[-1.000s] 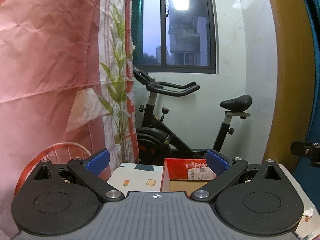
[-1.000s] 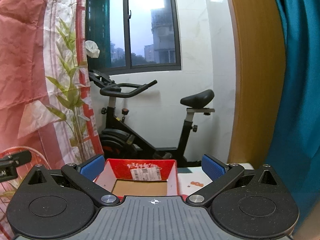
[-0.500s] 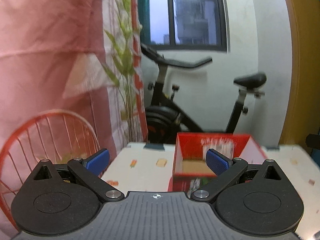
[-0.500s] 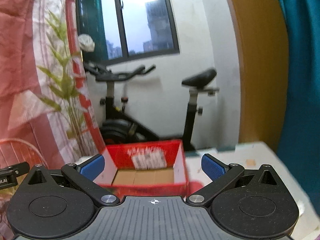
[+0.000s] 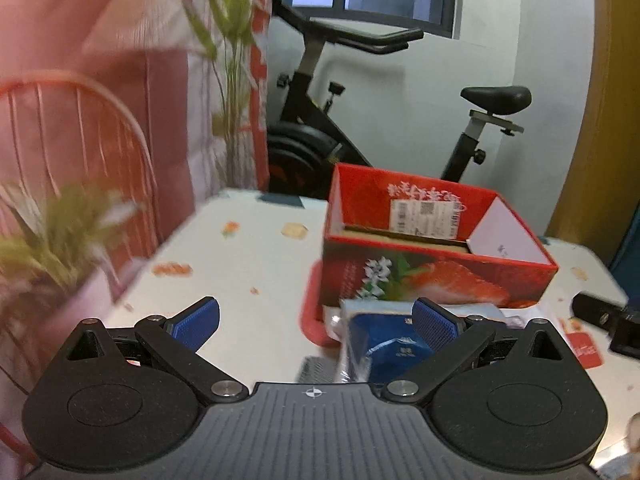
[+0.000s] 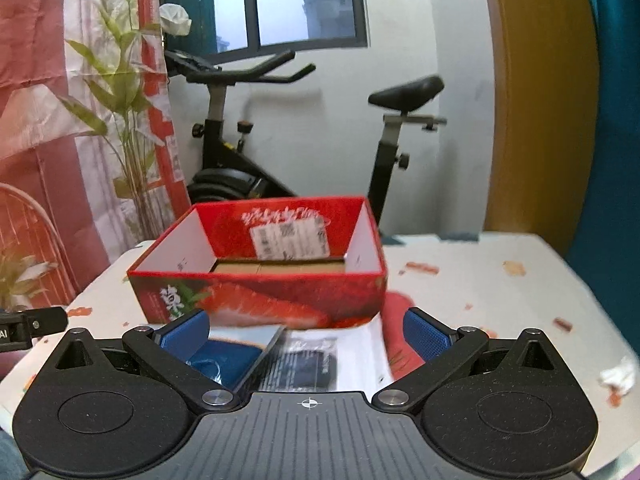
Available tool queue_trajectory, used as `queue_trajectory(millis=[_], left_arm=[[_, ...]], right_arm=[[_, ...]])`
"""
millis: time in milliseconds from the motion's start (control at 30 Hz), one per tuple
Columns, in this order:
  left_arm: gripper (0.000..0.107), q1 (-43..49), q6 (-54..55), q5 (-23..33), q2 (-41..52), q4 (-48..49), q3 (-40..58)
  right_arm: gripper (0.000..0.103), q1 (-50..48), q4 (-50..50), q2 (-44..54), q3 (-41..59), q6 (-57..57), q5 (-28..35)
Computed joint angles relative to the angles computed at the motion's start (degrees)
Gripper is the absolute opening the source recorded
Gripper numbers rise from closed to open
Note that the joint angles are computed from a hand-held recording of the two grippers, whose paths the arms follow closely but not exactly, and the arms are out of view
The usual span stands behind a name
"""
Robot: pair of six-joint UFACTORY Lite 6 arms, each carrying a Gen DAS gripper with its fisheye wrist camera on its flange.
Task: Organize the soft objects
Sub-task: 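Move the left gripper down to the blue cotton pad packet, then close the left gripper on the blue cotton pad packet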
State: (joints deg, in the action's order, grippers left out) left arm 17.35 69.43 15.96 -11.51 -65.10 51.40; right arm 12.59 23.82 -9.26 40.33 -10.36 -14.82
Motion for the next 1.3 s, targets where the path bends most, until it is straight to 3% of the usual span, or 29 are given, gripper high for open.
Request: queue_trajectory(millis=[100, 167, 300, 400, 533, 700, 767, 933, 967, 1167, 1300], left_arm=[[0.103, 0.25, 2.18, -0.46, 3.6, -2.89, 0.86], [0.103, 0.66, 0.83, 0.05, 7.1, -1.74, 2.89], [0.102, -0.48, -9.77, -1.7, 12.23, 8.35, 7.29], [0.098, -1.56, -12.64, -3.3, 14.15, 11.89, 9.18], [0.091, -0.36, -15.09, 0.78, 17.35, 12.23, 12.91], [0.087, 3.54, -3.71, 9.88, 20.45, -2.61, 15.65], [0.086, 3.85, -5.18, 12.81, 23.32, -1.55, 19.75], [0.08, 2.35, -7.58, 16.65, 28.14, 0.29, 26.37], [0.075, 1.7, -7.97, 16.6, 28.46, 0.72, 26.35], [0.062, 0.96, -6.34, 20.36, 30.89, -3.28, 22.93], [0.052, 0.92, -0.83, 19.8, 31.05, -7.29, 19.49]], right_arm=[[0.103, -0.68, -4.07, 3.76, 0.75, 3.49, -0.67], [0.103, -2.07, -14.34, 6.55, 1.74, 13.16, -0.07], [0.101, -3.6, -36.57, 13.2, 6.52, 33.67, 0.65], [0.092, -3.12, -42.98, 17.62, 10.96, 39.39, 1.0], [0.084, -3.16, -58.67, 21.19, 15.77, 54.93, 1.26], [0.079, -3.34, -71.98, 23.57, 18.85, 67.9, 0.29], [0.077, -3.53, -77.93, 24.78, 20.25, 73.84, -0.58], [0.077, -3.71, -84.55, 27.17, 22.57, 79.7, -1.57], [0.077, -3.95, -84.67, 27.42, 22.5, 79.86, -2.12], [0.076, -5.67, -84.2, 27.84, 20.39, 78.94, -5.49], [0.076, -5.67, -80.66, 27.56, 18.82, 74.23, -6.33]])
